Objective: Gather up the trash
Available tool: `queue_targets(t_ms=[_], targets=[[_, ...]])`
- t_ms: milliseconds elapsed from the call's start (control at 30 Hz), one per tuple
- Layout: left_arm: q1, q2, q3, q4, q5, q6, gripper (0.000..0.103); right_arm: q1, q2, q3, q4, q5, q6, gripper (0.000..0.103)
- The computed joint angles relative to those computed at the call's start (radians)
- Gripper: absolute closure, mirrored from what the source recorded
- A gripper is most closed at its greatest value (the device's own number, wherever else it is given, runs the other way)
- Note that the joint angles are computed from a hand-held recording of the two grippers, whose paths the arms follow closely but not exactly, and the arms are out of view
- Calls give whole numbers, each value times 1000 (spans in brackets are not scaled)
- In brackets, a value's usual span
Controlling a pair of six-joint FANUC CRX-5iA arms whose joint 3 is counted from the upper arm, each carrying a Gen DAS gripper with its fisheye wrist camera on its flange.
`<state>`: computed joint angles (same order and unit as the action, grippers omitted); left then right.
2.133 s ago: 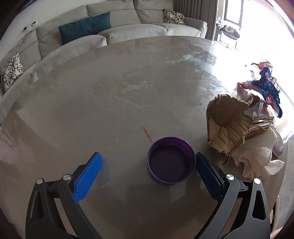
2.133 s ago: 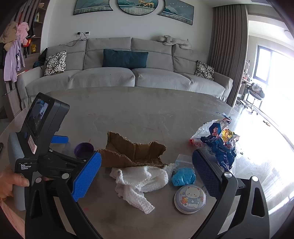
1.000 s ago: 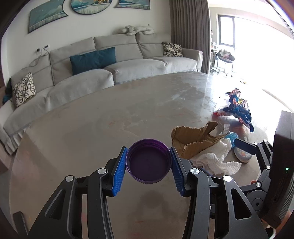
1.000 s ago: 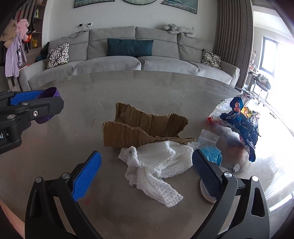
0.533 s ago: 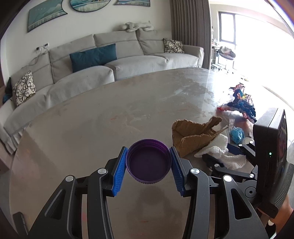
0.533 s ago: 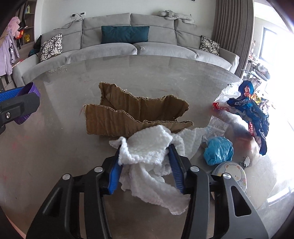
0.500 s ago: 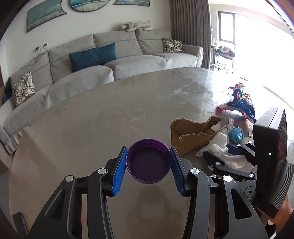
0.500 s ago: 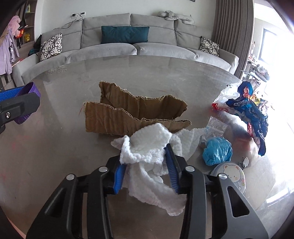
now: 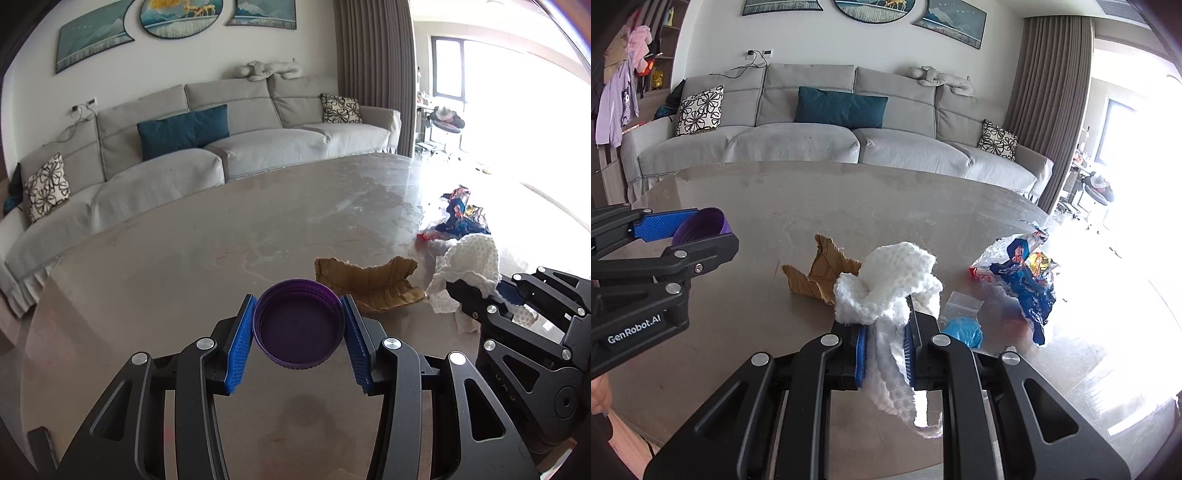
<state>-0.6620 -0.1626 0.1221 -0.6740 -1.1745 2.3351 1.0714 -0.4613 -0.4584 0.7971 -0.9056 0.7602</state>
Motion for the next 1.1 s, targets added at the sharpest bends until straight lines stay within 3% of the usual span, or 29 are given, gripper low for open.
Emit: queue_targets(t_ms=[600,867,1100], targets=[[-208,1,79,-127,-105,109,55,195,-169,-24,160,-216,-103,86],[-343,40,141,-175,-172,127,55,396,-277,-60,230,-435,-197,86],[-454,102,197,-179,-206,109,55,669,-372,-99,305,-754,-342,86]])
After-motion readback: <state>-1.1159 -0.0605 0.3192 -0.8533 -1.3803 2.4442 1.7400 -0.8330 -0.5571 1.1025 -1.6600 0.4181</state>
